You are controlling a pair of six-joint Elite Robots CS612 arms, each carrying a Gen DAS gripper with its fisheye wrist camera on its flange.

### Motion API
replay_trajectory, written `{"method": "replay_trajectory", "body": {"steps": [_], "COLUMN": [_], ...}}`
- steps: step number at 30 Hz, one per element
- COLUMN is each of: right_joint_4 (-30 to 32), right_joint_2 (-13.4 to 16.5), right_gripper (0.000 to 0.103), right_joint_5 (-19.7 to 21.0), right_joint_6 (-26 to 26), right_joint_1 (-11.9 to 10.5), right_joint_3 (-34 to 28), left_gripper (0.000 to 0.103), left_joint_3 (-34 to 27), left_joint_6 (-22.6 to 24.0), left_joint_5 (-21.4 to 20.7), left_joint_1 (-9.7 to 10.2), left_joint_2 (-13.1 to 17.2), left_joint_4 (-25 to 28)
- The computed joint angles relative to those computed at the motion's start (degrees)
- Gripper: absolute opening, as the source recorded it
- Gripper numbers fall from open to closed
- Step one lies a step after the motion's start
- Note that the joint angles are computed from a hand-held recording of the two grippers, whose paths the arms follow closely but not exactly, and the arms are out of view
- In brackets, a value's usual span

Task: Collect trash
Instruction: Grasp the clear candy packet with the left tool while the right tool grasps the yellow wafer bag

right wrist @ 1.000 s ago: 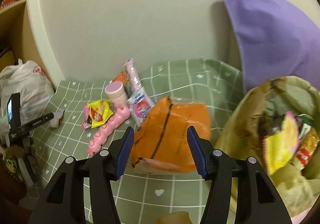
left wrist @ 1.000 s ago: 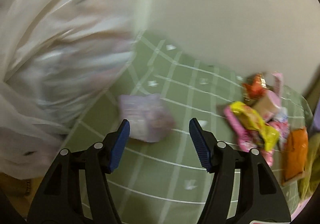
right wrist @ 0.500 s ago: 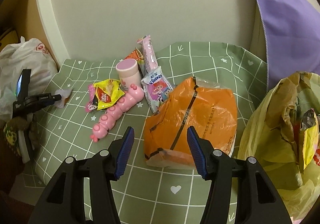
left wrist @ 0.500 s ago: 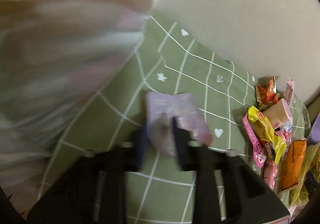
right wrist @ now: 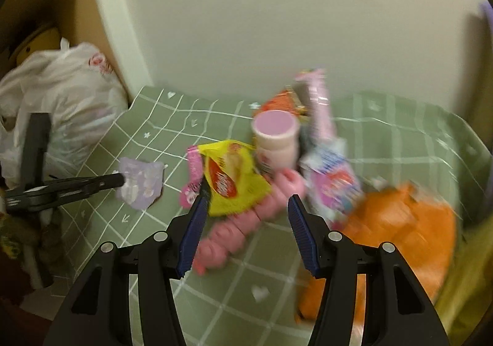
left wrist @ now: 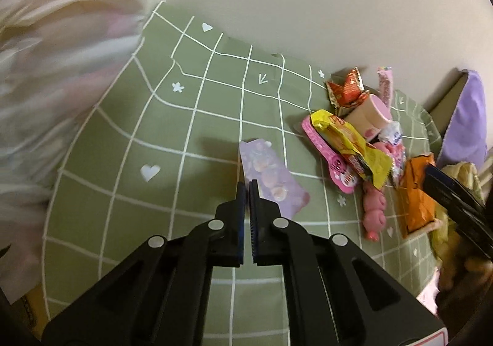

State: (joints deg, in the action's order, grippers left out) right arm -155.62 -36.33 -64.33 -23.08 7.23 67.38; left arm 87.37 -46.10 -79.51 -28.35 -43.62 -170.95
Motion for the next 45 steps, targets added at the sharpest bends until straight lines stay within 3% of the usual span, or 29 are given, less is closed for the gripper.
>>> {"method": "replay_trajectory", "body": {"steps": [8, 14, 17, 18, 21, 27, 34, 45], "right_joint_4": [7.7, 11.2, 13.8, 13.7, 14.5, 10.4, 4.8, -2.3], "right_joint_2": [7.0, 8.3, 8.0, 7.8, 7.0, 4.9, 3.2, 1.2], "right_gripper": [0.052, 0.052, 0.038, 0.029, 0.018, 0.014, 0.013, 0.013], "right_joint_5": [-3.6, -5.0, -5.7, -6.1, -5.5, -2.0, 0.1, 0.7], "right_joint_6": [-4.8, -8.6, -11.6, -12.6, -14.1, -10.3, -4.1, 3.3], "right_joint_1": [1.9, 2.4, 2.6, 2.7, 2.5, 0.9, -0.6, -2.8], "right_joint_3": [-11.4, -13.9, -13.9, -13.6, -12.5, -9.3, -6.9, -3.9], "left_gripper": [0.003, 0.003, 0.003, 0.003, 0.003, 0.005, 0.031, 0.044], "left_joint_3": [2.1, 1.9, 1.6, 1.8, 1.7, 0.6, -0.3, 0.0], "left_joint_6": [-0.7, -1.0, -1.3, -1.3, -1.2, -1.2, -0.6, 0.0], "left_joint_5": [-0.5, -0.9, -1.0, -1.0, -1.0, -1.7, -1.4, 1.4], "left_joint_1": [-0.19, -0.02, 0.10, 0.15, 0.35, 0.69, 0.60, 0.07], "left_joint_2": [-0.9, -0.8, -0.7, -0.8, -0.8, -0.2, 0.4, 0.1], "left_joint_4": [0.5, 0.2, -0.3, -0.6, -1.3, -1.2, -1.7, -3.6]}}
